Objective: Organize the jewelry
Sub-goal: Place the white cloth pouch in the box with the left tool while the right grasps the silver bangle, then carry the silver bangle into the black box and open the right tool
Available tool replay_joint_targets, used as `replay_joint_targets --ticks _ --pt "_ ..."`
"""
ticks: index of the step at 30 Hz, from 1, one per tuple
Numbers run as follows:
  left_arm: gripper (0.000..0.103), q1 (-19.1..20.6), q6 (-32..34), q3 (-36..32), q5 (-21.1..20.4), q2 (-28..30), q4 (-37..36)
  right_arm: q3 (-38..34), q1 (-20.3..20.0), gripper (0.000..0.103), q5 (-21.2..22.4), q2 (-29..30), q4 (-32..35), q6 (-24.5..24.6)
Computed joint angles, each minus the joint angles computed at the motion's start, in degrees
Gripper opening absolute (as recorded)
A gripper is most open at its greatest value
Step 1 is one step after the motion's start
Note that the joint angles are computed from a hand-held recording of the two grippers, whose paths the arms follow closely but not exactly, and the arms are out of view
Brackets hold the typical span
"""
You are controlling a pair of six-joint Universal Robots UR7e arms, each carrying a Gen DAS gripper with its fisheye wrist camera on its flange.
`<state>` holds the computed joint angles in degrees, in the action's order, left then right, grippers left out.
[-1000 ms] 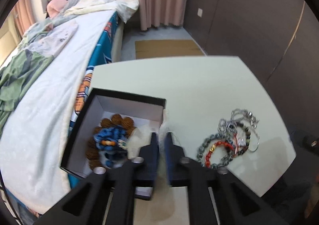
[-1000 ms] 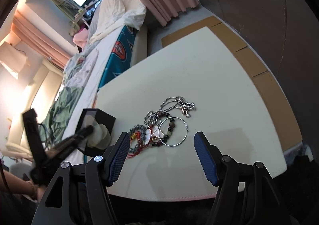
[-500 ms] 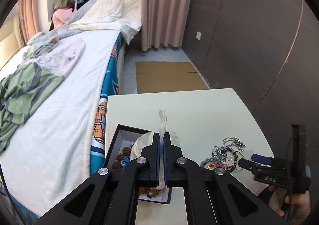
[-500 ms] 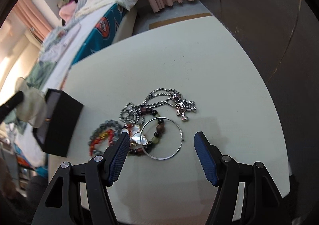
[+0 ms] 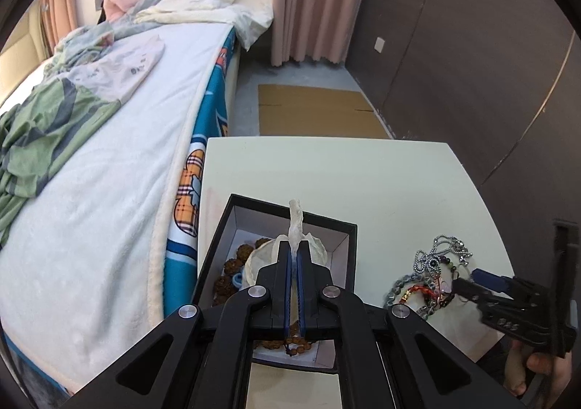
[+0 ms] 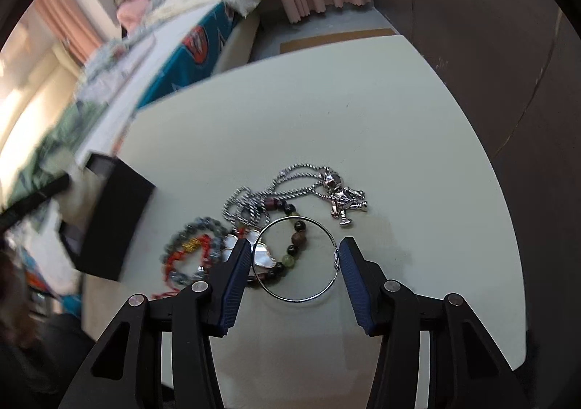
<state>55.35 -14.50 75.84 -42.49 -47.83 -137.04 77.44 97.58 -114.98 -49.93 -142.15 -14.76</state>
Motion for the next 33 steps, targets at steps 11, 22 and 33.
replay_joint_targets --ticks 11,22,33 --pt "0.071 -0.2 -1.4 1.4 -2.2 -1.8 0.9 2.1 -0.6 0.051 15.0 -3.9 0.4 0.7" --pt "0.072 -0.5 0.1 3.5 -2.0 -3.9 -2.9 -1.8 1.2 0.051 25.0 0.6 3.1 1.1" --pt "0.072 0.2 -2.6 7.0 -1.5 -8.6 -4.8 -7.5 4.0 0.053 31.1 7.8 4.2 1.1"
